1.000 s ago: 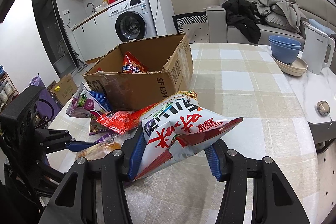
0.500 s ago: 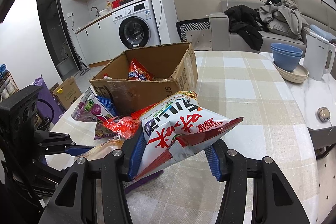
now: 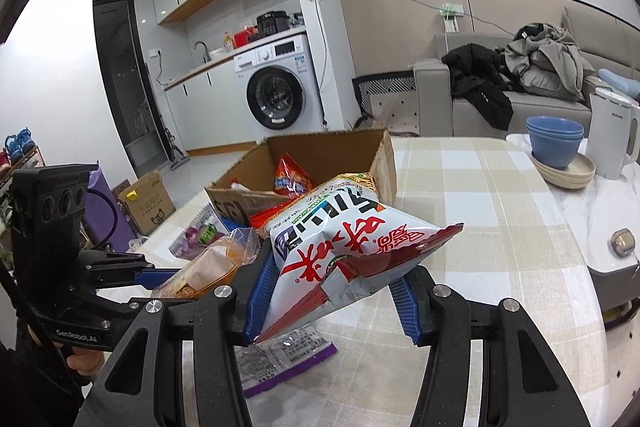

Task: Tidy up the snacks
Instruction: 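Lift the bread loaf and chip bag with both grippers over the box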

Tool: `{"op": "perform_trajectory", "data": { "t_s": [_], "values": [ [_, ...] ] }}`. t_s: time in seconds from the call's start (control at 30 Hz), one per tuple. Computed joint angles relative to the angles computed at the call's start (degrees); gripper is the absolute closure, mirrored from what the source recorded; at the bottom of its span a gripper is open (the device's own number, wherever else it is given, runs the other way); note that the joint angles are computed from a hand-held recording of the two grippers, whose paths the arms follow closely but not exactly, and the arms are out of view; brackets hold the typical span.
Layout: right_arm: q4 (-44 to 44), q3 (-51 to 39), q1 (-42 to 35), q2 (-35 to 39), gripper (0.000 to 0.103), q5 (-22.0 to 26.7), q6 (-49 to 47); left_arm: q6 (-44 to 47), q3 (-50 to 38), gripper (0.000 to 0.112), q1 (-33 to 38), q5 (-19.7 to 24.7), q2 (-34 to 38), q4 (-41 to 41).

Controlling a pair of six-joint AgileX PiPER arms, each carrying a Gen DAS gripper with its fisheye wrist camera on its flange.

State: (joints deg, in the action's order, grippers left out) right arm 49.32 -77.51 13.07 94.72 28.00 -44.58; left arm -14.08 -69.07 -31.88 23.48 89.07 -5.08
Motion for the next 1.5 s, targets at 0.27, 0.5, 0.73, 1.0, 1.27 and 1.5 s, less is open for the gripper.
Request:
{"op": "perform_trajectory", "data": {
  "t_s": [0.27, 0.5, 0.73, 1.0, 1.27, 1.5],
  "values": [
    [4.72, 1.30, 0.55, -1.89, 0.050, -1.72, -3.74, -8.33, 1.61, 0.076, 1.57, 0.41, -5.38, 6.56],
    [3.14, 1.29, 1.52, -2.04, 0.049, -3.33, -0.68, -15.49, -2.00, 0.076, 3.34, 3.61, -6.05, 12.22],
    [-2.79, -1.09, 3.37, -1.06, 0.049, -4.63, 6.38, -15.45, -9.30, 0.076, 6.14, 8.56, -3.84, 14.08],
    [-18.51, -8.27, 5.69, 1.89, 0.050, -4.68, 22.26, -15.20, -18.47, 0.076, 8.02, 13.44, -0.36, 15.66],
    [-29.06, -16.85, 7.46, 6.38, 0.050, -1.82, 32.72, -12.00, -31.18, 0.076, 11.42, 19.90, 5.99, 14.74],
    [-35.78, -24.38, 8.82, 10.93, 0.049, 1.35, 37.98, -9.75, -41.76, 0.076, 14.14, 24.52, 13.30, 12.72]
  ]
}}
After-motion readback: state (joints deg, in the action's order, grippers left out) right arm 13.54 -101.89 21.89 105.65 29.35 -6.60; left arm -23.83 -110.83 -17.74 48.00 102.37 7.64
